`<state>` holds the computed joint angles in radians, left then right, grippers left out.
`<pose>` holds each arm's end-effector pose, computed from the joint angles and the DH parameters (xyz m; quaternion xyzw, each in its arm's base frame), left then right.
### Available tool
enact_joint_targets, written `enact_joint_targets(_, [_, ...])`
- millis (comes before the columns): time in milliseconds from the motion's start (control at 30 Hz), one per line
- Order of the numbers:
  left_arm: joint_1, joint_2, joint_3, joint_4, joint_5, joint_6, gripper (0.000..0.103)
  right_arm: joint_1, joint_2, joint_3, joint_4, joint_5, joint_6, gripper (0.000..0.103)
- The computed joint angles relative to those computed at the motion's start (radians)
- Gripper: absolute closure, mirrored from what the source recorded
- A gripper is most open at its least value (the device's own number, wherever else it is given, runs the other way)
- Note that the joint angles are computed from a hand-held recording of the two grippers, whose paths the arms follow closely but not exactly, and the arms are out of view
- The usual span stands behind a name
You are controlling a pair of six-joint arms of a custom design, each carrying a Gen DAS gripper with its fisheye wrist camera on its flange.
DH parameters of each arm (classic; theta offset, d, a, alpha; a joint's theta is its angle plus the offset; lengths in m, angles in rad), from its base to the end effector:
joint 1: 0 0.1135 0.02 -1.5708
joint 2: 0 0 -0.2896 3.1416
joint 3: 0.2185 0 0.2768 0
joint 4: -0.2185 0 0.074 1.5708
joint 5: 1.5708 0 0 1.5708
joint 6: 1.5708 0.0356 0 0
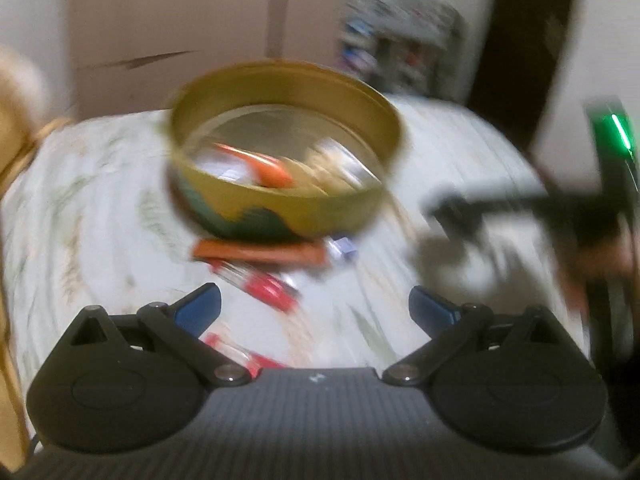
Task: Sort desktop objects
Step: 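Carry the grey compact over the tin with the right gripper while the left gripper grasps the plastic bag, then hold the compact over the tin with the right gripper while the left gripper carries the bag toward the tin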
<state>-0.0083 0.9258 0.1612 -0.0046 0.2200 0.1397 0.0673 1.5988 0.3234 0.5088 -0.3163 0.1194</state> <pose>0.1605 -0.0091 0.1255 0.1104 0.9095 -0.0754 0.3936 0.2406 0.0273 0.0871 -0.0379 0.9101 0.1803 0.3713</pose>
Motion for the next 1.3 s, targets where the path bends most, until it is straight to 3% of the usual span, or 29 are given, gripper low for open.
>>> enact_joint_targets(100, [-0.103,-0.071,-0.018,-0.071,-0.056,0.066,0.0,0.024,-0.007,-0.004,0.016,0.055,0.027,0.044])
enact_joint_targets(233, [-0.015,-0.011,-0.017,-0.116,0.08,0.181,0.0,0.055,-0.012,-0.009,0.028,0.093,0.036,0.044])
enact_joint_targets(333, [0.077,0.144,-0.036,0.011,0.162,0.216,0.008,0.069,-0.005,-0.01,0.043,0.114,0.046,0.044])
enact_joint_targets(367, [0.093,0.203,-0.031,0.043,0.159,0.214,0.019,0.066,-0.006,-0.01,0.046,0.111,0.049,0.044])
enact_joint_targets(433, [0.087,0.282,-0.012,0.066,0.114,0.193,0.026,0.06,-0.01,-0.015,0.055,0.109,0.056,0.044])
enact_joint_targets(733, [0.088,0.377,-0.003,0.085,0.151,0.268,0.026,0.049,-0.01,-0.022,0.079,0.104,0.078,0.044])
enact_joint_targets(767, [0.079,0.38,-0.006,0.088,0.154,0.281,0.034,0.049,-0.01,-0.023,0.081,0.107,0.08,0.044])
enact_joint_targets(800, [0.067,0.378,-0.007,0.083,0.161,0.296,0.053,0.049,-0.009,-0.022,0.082,0.109,0.082,0.044])
enact_joint_targets(833, [0.05,0.402,0.003,0.076,0.156,0.303,0.065,0.048,-0.008,-0.022,0.083,0.113,0.088,0.044])
enact_joint_targets(967, [0.049,0.399,-0.016,0.121,0.164,0.309,0.066,0.056,-0.006,-0.021,0.091,0.129,0.102,0.044])
enact_joint_targets(1033, [0.072,0.379,-0.039,0.187,0.177,0.272,0.066,0.057,-0.009,-0.026,0.101,0.131,0.106,0.044])
enact_joint_targets(1100, [0.116,0.355,-0.083,0.323,0.199,0.175,0.066,0.056,-0.012,-0.028,0.105,0.131,0.109,0.044])
enact_joint_targets(1233, [0.267,0.343,-0.126,0.48,0.322,0.017,0.066,0.056,-0.009,-0.031,0.118,0.133,0.12,0.044])
enact_joint_targets(1300, [0.298,0.354,-0.155,0.591,0.309,-0.04,0.066,0.063,-0.009,-0.033,0.126,0.141,0.123,0.044])
